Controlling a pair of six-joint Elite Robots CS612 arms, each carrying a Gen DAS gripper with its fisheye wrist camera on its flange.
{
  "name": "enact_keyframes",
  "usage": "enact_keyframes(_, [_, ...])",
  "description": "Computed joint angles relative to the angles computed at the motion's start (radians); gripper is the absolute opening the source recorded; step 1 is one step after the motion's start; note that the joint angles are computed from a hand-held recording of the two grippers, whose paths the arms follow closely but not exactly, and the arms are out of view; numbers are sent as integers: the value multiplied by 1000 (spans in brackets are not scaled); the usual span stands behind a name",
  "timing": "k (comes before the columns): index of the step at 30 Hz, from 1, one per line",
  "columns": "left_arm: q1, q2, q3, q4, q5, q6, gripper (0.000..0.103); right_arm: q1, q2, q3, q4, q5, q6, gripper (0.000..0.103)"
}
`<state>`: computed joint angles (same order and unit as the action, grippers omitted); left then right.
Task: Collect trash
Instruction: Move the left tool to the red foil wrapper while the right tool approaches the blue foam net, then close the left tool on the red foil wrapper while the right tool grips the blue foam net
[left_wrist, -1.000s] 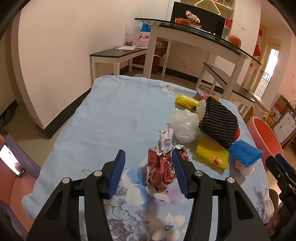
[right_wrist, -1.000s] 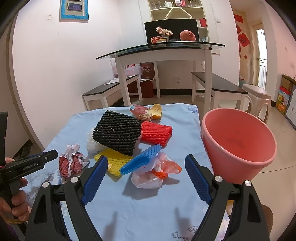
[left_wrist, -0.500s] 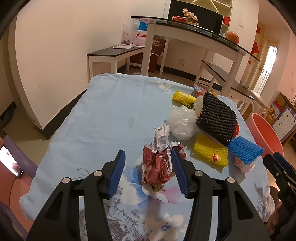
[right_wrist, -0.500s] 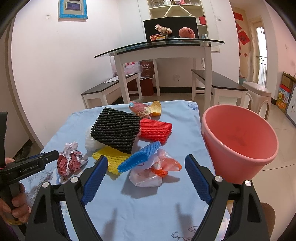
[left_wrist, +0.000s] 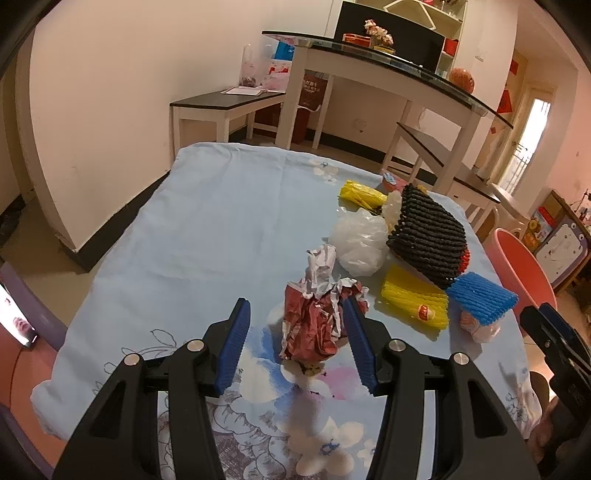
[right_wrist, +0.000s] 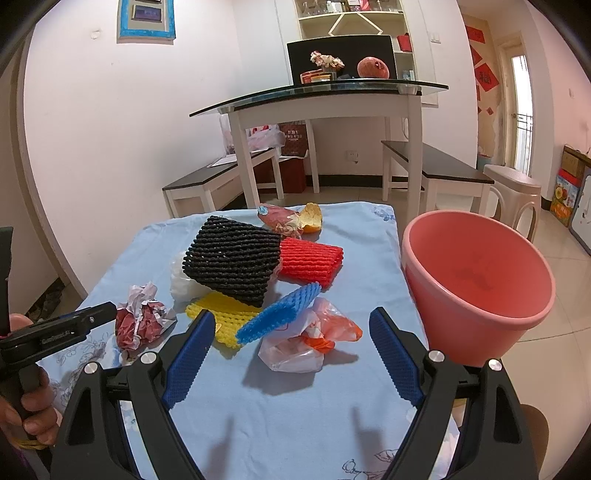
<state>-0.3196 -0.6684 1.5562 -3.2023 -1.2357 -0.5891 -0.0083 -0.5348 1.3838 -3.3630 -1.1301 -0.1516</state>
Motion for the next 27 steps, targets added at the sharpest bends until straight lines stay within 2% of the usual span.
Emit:
enact_keyframes(6, [2,7,7,-48,-42,22,53,-1,-1,2,2,5,1,84])
enact_keyframes(9, [7,11,4,-55,-59,17,53,-5,1,1,3,30,6,84])
enact_keyframes(22, [22,32,-17,-24,-104,5,53,-4,10,-16,41,62,-26,80])
enact_keyframes(24, [27,34,-21,-28,-117,-2,46,-4,11,-18,42,65,-29,80])
enact_keyframes(27, [30,36,-33,-16,-113,11,44,-4,13,-26,48,73,-24,80])
